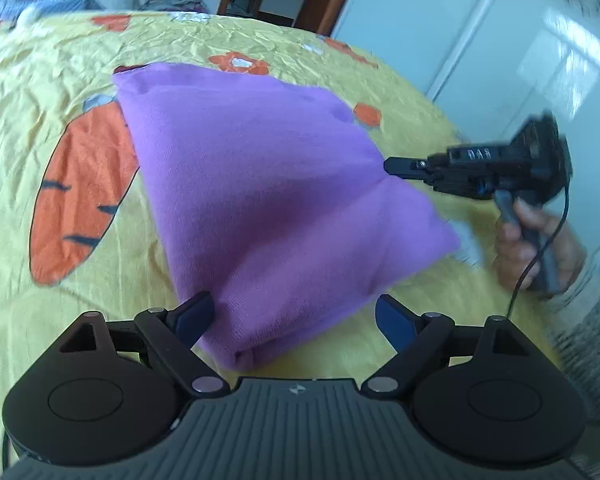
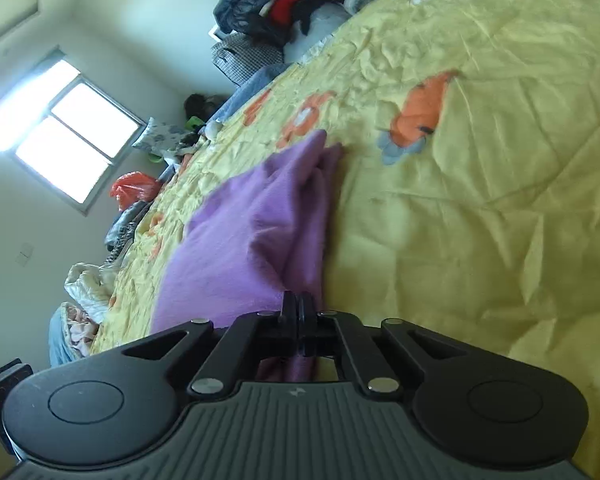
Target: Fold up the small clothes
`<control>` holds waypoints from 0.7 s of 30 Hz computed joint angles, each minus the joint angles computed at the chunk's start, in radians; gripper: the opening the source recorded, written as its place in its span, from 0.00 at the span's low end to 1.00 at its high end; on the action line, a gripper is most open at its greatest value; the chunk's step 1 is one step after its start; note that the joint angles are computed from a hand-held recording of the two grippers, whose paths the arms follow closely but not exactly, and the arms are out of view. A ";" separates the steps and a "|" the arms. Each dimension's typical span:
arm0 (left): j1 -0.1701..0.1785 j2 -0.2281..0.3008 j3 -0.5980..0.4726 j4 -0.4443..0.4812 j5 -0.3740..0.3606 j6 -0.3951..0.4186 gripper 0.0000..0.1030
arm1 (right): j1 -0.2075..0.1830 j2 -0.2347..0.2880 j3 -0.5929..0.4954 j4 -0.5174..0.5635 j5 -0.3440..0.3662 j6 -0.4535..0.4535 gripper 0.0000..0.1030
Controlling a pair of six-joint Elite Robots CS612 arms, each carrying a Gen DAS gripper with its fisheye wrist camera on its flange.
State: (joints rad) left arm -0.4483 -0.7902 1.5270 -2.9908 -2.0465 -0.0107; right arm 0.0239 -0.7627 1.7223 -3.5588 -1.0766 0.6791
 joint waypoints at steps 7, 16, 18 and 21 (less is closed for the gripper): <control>0.052 0.026 -0.029 -0.034 -0.094 -0.240 0.87 | -0.005 -0.019 0.007 0.061 0.109 -0.069 0.59; 0.010 0.003 -0.001 0.018 0.013 -0.117 0.62 | 0.011 -0.005 -0.006 0.091 0.109 -0.117 0.05; 0.003 -0.010 0.009 0.040 0.042 -0.083 0.38 | 0.024 -0.020 0.009 0.077 0.035 -0.128 0.05; -0.007 -0.028 0.026 0.066 0.109 -0.018 0.31 | 0.035 -0.048 0.034 0.040 -0.050 -0.161 0.05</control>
